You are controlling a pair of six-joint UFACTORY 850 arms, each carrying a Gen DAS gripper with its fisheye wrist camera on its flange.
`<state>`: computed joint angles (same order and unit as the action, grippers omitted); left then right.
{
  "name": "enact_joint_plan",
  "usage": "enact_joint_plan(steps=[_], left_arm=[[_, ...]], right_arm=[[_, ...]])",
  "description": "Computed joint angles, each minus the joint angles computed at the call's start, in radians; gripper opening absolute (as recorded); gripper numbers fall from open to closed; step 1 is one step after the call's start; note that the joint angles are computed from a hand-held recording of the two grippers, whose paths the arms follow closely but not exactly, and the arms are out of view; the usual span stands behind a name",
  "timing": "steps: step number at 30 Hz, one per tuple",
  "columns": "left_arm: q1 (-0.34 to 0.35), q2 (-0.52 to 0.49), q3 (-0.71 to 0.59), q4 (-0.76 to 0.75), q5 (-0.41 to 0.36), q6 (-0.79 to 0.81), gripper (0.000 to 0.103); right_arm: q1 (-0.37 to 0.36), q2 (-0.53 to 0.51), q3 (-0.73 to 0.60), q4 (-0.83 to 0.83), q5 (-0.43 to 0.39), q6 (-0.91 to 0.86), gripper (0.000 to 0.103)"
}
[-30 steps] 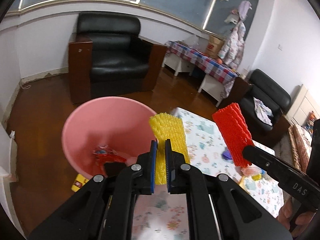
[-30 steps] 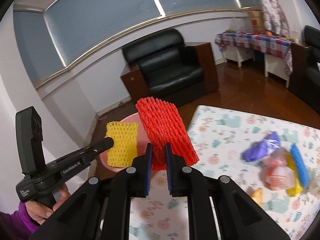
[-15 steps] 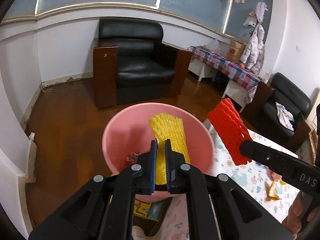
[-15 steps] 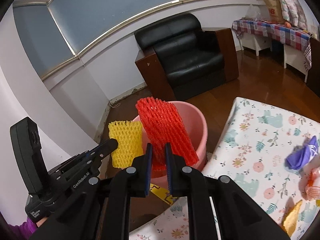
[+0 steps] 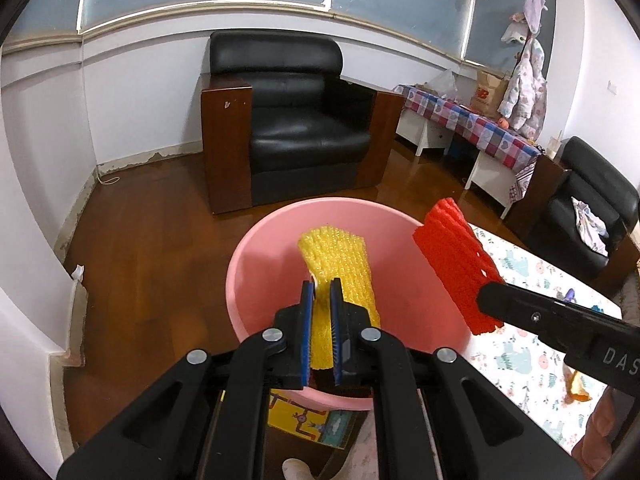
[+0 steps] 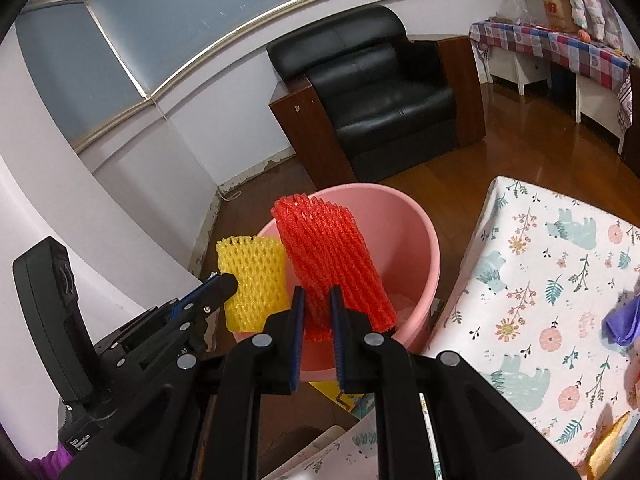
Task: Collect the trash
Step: 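Carry both nets into the pink bucket and open both tools to release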
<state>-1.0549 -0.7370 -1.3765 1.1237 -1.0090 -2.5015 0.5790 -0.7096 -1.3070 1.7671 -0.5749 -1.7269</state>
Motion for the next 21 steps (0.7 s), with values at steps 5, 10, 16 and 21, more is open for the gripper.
enact_joint_plan(steps=[5,10,16,21], left_arm=[[0.008,0.005,0.015,0.010,0.015,-0.014,0.008],[0.007,0.000,0.010,0.019,0.004,-0.009,0.010],[0.006,0.000,0.008,0.025,0.012,-0.010,0.031],[0.004,0.005,0.015,0.035,0.015,-0.023,0.034]], right_arm=[[0.003,-0.021,-0.021,-0.010,0.008,0.016,0.013],[0.006,-0.032,-0.028,0.004,0.019,0.004,0.013],[0.007,-0.036,-0.029,0.015,0.020,-0.012,0.028],[0.006,-0.027,-0.015,0.044,0.016,-0.050,0.036]])
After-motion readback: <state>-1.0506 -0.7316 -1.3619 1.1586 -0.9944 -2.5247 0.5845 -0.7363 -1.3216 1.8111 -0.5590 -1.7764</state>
